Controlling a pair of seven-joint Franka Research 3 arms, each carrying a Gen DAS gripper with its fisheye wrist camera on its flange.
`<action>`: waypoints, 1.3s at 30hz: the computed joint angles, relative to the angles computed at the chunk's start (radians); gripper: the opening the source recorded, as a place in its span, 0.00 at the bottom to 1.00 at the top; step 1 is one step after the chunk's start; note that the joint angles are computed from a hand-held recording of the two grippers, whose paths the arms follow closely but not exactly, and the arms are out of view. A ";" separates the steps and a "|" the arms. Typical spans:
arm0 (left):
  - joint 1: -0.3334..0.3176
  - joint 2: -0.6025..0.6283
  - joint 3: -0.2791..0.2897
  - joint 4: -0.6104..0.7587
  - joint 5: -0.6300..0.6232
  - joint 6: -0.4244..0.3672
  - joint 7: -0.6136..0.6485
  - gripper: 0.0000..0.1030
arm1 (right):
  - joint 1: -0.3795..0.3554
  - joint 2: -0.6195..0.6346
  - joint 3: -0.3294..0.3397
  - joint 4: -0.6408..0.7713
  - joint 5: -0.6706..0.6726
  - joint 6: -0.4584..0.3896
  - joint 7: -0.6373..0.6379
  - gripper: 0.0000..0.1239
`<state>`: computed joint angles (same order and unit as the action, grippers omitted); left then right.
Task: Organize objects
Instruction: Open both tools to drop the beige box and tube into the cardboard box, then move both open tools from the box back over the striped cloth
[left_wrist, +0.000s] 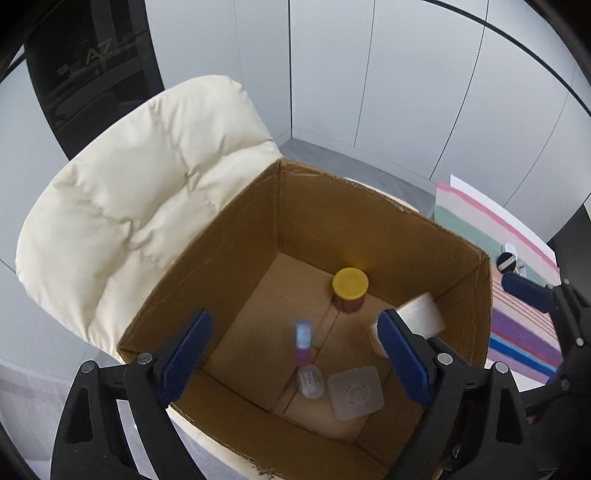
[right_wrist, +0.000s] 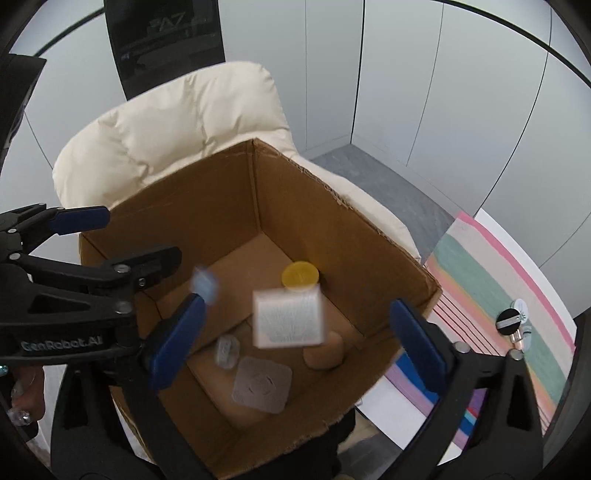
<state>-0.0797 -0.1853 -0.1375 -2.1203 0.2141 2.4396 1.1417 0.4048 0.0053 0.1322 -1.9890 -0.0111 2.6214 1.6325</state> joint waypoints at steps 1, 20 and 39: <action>0.001 0.001 0.000 0.000 0.004 0.001 0.000 0.89 | 0.000 0.004 0.000 0.003 0.012 -0.004 -0.005 0.82; -0.007 -0.021 0.002 -0.018 -0.032 -0.014 0.028 0.89 | -0.016 -0.012 -0.010 -0.002 0.044 -0.049 0.011 0.82; -0.036 -0.206 0.003 -0.151 -0.074 -0.044 0.011 0.89 | -0.051 -0.229 0.007 -0.181 0.103 -0.063 0.019 0.82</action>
